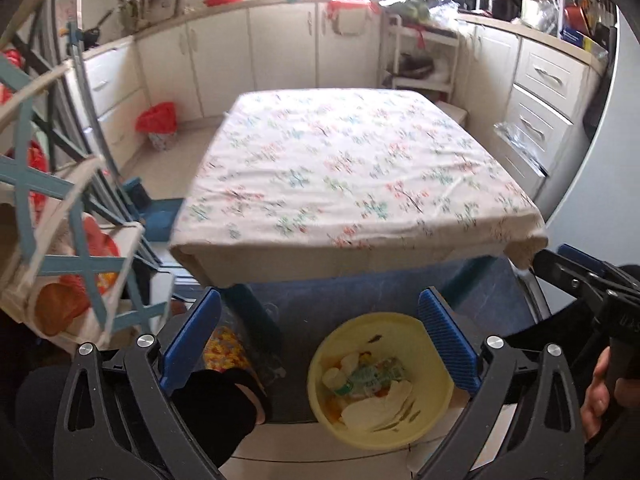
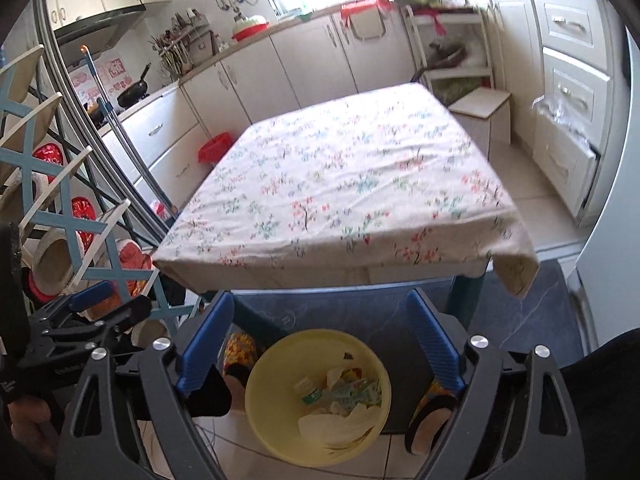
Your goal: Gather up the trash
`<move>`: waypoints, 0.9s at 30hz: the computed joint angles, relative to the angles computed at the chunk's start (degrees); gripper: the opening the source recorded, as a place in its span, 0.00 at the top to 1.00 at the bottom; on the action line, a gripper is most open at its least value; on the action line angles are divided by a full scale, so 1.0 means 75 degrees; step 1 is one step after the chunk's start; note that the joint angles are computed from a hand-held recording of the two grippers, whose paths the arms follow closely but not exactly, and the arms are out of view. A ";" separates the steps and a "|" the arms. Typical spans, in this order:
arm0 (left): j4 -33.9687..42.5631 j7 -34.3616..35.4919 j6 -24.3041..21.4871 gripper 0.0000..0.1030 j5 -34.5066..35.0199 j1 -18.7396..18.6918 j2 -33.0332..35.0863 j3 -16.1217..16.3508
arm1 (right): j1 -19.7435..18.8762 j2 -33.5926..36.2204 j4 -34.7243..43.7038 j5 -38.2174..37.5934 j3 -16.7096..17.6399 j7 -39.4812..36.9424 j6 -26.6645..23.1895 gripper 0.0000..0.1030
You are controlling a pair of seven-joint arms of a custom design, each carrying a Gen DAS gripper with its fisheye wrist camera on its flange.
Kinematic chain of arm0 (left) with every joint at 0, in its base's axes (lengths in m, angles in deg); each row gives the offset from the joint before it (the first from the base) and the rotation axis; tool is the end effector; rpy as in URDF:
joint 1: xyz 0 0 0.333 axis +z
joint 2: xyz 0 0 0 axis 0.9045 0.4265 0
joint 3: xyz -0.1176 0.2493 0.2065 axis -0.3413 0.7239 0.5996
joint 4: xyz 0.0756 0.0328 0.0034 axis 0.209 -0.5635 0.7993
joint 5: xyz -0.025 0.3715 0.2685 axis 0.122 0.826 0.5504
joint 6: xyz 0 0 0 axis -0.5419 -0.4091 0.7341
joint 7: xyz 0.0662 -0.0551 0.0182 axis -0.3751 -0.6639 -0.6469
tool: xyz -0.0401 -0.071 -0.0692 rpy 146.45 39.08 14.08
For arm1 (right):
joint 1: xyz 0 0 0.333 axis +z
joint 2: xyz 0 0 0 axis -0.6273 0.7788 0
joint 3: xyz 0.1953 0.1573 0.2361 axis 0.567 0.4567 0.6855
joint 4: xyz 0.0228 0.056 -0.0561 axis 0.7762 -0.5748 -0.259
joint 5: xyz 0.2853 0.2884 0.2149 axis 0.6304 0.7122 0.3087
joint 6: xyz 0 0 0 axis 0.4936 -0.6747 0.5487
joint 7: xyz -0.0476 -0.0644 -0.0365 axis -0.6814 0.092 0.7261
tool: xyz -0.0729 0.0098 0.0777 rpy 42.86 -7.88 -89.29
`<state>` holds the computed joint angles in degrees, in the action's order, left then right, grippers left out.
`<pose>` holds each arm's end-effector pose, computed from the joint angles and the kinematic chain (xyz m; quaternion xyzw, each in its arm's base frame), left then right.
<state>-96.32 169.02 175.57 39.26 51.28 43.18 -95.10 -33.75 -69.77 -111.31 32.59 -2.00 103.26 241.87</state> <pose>0.5632 -0.2223 0.5605 -0.4998 0.7829 -0.3064 0.2081 0.4708 0.2394 0.5383 -0.5168 0.7584 -0.1827 0.3526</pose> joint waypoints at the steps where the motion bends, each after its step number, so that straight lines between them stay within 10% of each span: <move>1: -0.0046 -0.0007 0.0039 0.08 -0.0001 0.0000 -0.0073 -0.0002 | -0.0088 -0.0053 0.0008 -0.0119 0.0080 0.0088 -0.0015 0.14; 27: -0.1546 -0.1628 0.0214 0.08 0.0921 -0.0407 -0.3163 0.0467 | 0.0066 -0.2235 0.0442 -0.0084 0.1103 0.0374 -0.1892 0.07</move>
<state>-107.91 156.81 177.17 46.17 48.23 19.45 -91.60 -33.25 -86.53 -108.00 31.96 6.27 106.06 227.69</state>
